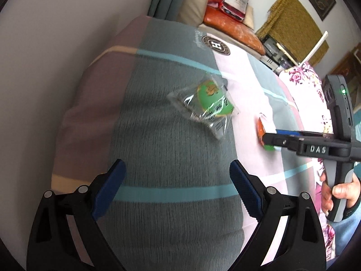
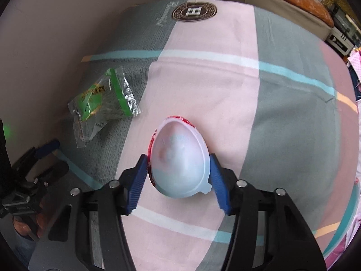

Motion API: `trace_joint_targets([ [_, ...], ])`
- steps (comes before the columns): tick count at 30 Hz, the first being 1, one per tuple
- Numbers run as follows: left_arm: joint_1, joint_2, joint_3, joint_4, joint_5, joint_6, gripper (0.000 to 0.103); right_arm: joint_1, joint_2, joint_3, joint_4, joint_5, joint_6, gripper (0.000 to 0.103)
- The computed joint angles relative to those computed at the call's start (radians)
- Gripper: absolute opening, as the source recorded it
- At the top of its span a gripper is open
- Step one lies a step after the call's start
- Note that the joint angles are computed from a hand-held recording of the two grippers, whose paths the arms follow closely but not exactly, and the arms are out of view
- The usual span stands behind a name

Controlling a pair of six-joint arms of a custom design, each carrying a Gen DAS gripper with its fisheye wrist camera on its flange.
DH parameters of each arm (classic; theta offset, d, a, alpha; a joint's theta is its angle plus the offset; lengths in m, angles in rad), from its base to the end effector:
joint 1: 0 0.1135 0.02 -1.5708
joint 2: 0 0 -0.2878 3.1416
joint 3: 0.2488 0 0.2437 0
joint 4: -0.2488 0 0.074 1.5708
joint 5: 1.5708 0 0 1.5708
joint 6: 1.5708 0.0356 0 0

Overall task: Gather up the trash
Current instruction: 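Grasp white plastic cup with right tool while left tool grasps green seed packet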

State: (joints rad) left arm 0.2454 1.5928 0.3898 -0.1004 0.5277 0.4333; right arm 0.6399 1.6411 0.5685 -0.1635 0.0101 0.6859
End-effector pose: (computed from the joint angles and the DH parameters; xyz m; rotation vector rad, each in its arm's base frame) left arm 0.1934 0.0300 0.1014 0.3463 2.6431 -0.5594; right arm 0.1942 0.1441 0.1183 0.0682 2.8570 0.2857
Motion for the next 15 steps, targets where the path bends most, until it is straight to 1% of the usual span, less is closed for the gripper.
trace_joint_targets([
  [2,-0.023,-0.019,0.009,-0.002,-0.010,-0.004,0.093,0.016,-0.018,-0.006,0.001,0.022,0.001,0.052],
  [7,-0.089,-0.053,0.050,-0.016,-0.032,-0.015,0.093,0.021,-0.053,-0.016,0.000,0.039,0.023,0.052],
  [11,-0.195,-0.039,0.104,-0.015,-0.097,-0.025,0.093,0.003,-0.066,-0.014,-0.009,0.031,0.023,0.052],
  [15,-0.294,0.023,0.188,-0.071,-0.152,0.015,0.093,-0.020,-0.094,-0.017,-0.020,0.028,0.014,0.052],
])
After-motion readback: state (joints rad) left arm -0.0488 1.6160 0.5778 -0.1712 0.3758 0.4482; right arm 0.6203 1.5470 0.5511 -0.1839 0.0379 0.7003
